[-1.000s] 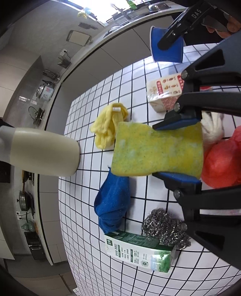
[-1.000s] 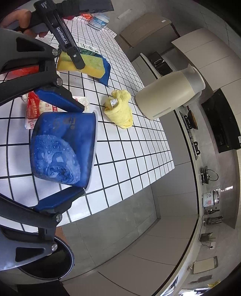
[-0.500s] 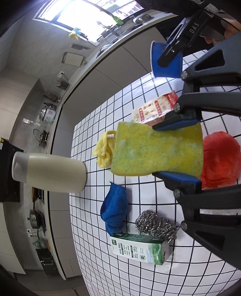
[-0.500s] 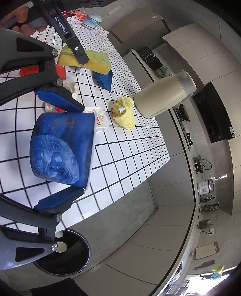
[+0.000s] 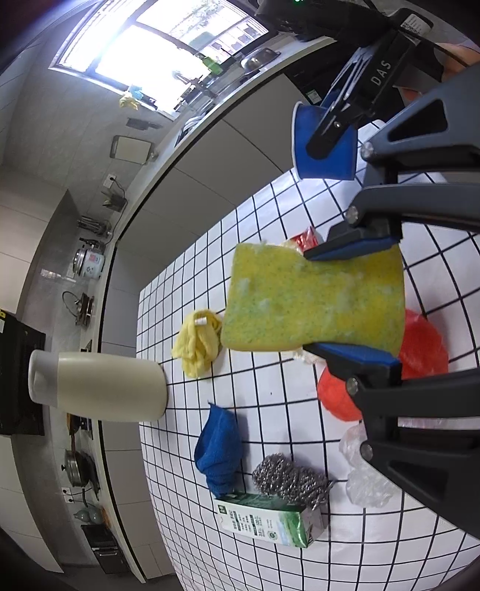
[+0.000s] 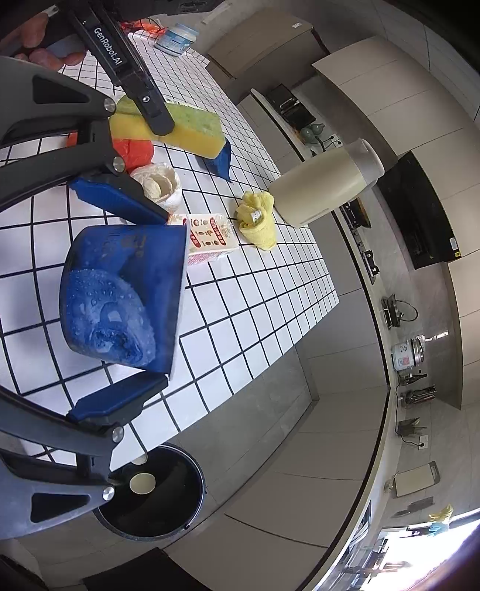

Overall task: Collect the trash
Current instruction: 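Lift the sponge and tub and carry both over the black bin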

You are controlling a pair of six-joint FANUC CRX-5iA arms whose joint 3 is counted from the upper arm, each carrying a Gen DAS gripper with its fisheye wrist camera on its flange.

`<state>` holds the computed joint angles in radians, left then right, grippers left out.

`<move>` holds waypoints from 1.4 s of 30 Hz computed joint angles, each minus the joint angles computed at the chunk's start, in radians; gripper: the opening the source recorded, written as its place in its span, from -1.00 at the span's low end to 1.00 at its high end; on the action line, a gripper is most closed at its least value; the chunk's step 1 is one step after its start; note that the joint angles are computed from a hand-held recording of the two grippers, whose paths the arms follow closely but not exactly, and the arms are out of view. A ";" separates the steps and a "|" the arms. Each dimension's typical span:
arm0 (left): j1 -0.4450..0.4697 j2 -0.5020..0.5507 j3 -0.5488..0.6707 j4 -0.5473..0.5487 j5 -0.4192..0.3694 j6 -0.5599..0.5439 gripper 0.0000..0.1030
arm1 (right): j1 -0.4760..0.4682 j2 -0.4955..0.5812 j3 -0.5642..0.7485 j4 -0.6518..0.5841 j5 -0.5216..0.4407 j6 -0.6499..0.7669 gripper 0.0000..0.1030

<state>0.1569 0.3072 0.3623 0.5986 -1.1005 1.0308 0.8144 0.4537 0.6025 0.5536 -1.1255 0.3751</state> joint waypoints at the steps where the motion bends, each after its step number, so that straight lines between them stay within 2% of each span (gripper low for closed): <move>1: -0.008 -0.007 -0.006 -0.006 0.008 0.010 -0.18 | -0.004 -0.014 -0.022 0.001 0.014 -0.002 0.59; 8: -0.093 -0.040 -0.026 -0.084 0.068 0.141 -0.18 | -0.053 -0.120 -0.160 -0.044 0.110 0.054 0.58; 13: -0.175 -0.036 -0.002 -0.147 0.074 0.257 -0.18 | -0.111 -0.211 -0.254 -0.094 0.146 0.125 0.58; 18: -0.252 -0.009 0.044 -0.189 0.071 0.327 -0.18 | -0.173 -0.285 -0.332 -0.141 0.166 0.175 0.58; 31: -0.438 0.153 0.245 -0.231 -0.022 0.385 -0.18 | -0.330 -0.448 -0.535 -0.201 0.177 0.184 0.58; 42: -0.531 0.276 0.367 -0.294 -0.078 0.460 -0.18 | -0.456 -0.474 -0.596 -0.295 0.173 0.262 0.58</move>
